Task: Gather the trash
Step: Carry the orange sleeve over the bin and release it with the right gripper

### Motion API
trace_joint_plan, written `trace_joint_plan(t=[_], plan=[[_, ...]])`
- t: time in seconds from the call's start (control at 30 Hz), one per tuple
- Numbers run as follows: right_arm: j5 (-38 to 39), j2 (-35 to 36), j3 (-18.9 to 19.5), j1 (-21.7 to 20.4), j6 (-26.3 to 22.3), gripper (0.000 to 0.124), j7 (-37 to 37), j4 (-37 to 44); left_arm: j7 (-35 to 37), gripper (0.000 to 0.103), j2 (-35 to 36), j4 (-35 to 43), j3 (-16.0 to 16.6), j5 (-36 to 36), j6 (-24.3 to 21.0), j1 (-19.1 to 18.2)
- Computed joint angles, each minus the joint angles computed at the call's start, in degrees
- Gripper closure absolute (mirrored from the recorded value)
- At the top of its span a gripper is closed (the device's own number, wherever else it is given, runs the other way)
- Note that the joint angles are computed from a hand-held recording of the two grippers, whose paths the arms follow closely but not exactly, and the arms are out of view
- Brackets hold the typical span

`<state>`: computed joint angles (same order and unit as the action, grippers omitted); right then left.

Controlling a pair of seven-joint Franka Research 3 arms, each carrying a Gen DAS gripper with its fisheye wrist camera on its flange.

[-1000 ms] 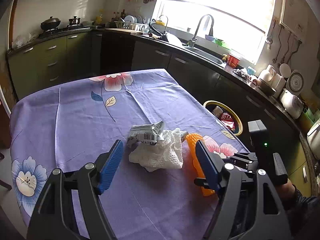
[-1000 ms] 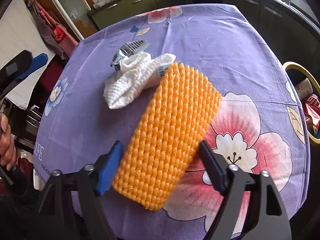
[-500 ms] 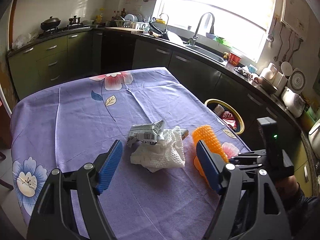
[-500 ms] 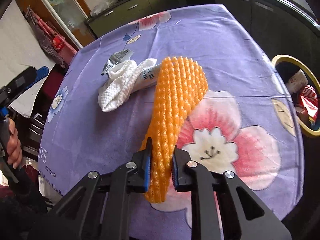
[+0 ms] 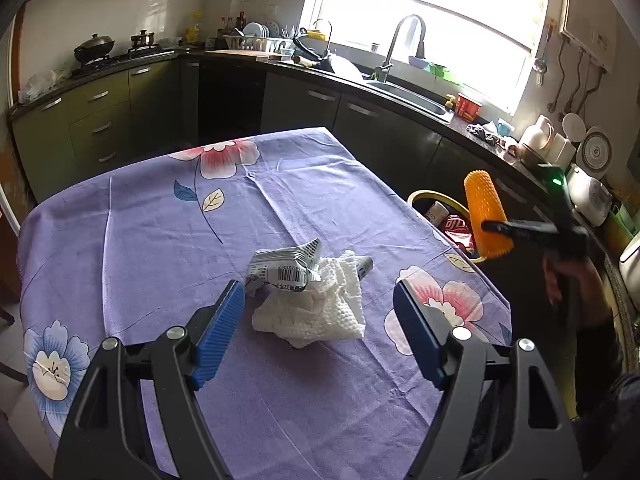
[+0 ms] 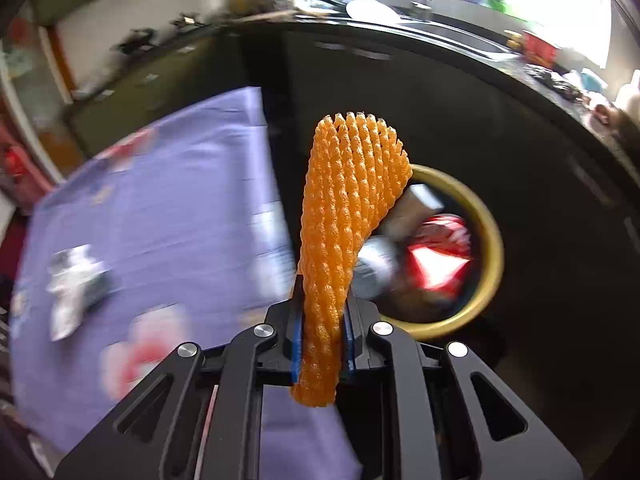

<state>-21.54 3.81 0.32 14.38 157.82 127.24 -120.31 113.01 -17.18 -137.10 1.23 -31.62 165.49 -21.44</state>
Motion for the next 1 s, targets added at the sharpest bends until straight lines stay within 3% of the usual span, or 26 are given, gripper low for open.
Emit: trace_joint_plan(t=[0.07,0.23,0.3,0.4,0.63,0.83,1.0], plan=[[-1.6,3.2,-1.2,-0.7,-3.0,0.108,-0.1,3.6,-1.1,0.030,0.5,0.5,-0.7,1.0,-0.2,0.6],[2.8,13.3,-3.6,-1.6,-8.9,0.104,-5.6,14.3,-3.5,0.030,1.4,1.6,-1.9,3.5,-0.8,1.8],[7.3,17.8,-3.4,-2.6,-11.2,0.095,-9.8,19.3,-4.3,0.030,2.0,2.2,-2.3,4.4,-1.2,2.3],[11.2,21.1,-4.5,-2.4,-13.1,0.069,-12.4,23.2,-4.7,0.030,2.6,3.0,-2.8,5.0,-1.6,2.5],[3.5,10.8,-8.8,1.8,-4.3,0.060,-3.9,10.7,-2.2,0.026,4.5,4.9,-2.7,2.9,-2.9,2.4],[0.9,0.3,-5.0,-0.1,2.2,0.059,-0.2,-0.7,0.8,0.026,7.6,8.0,-3.3,-2.2,-6.0,4.2],[-1.1,-3.6,-0.7,-1.3,6.7,0.056,1.8,-5.7,4.1,0.027,11.2,11.5,-4.8,-6.4,-8.9,7.3]])
